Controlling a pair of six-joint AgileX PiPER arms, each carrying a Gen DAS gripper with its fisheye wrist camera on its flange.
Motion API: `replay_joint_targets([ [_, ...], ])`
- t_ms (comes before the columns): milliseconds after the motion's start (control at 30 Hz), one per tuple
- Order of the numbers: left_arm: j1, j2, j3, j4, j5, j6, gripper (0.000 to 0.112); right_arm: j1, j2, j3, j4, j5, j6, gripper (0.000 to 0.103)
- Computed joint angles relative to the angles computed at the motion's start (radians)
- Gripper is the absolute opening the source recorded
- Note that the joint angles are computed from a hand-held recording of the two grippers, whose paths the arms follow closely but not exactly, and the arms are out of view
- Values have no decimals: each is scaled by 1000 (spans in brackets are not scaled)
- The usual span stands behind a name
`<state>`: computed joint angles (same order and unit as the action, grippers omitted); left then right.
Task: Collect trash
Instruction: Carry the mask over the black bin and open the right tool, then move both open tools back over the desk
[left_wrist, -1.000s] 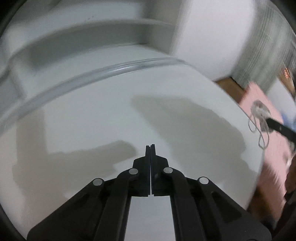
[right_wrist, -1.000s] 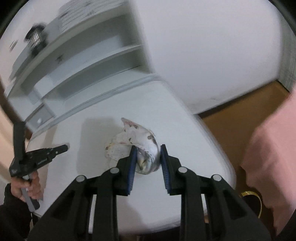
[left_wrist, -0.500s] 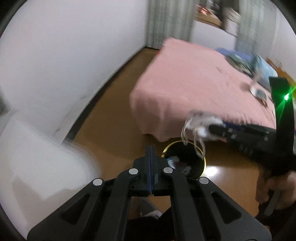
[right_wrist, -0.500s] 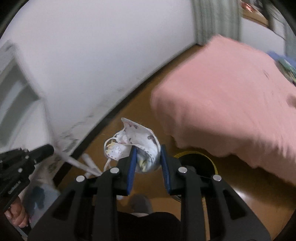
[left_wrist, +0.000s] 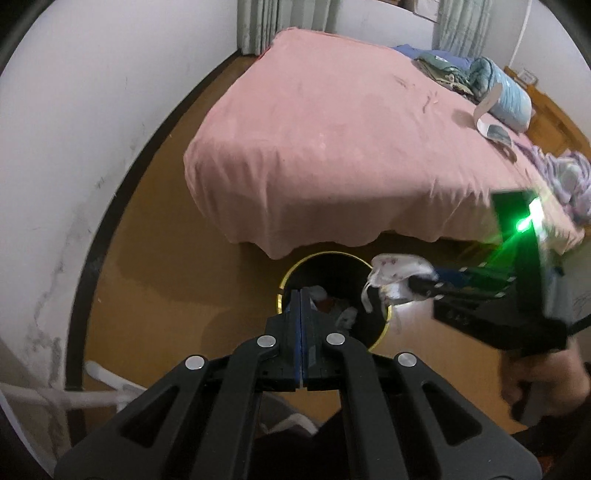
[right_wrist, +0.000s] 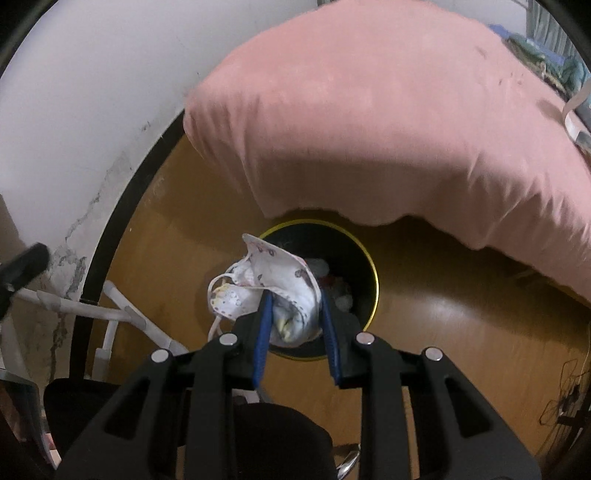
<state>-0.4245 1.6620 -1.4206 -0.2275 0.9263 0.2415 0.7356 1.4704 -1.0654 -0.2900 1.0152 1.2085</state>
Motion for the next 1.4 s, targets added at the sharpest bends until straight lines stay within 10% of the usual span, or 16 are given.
replay_joint_targets([
  [167, -15, -14, 12, -16, 0, 15, 0, -47, -27, 65, 41, -64, -16, 28],
  [300, -17, -29, 25, -29, -6, 30, 0, -58, -72, 96, 18, -101, 36, 79],
  [967, -5, -38, 37, -115, 15, 109, 1, -39, -89, 83, -38, -76, 106, 81],
  [1033, -9, -37, 34, -114, 25, 111, 17, -43, -89, 86, -36, -79, 100, 82],
  [1133, -23, -59, 52, -83, -6, 79, 82, -49, -95, 86, -33, -77, 98, 82],
  [1400, -42, -73, 55, -21, -24, 22, 91, -38, -105, 82, -43, -61, 116, 83],
])
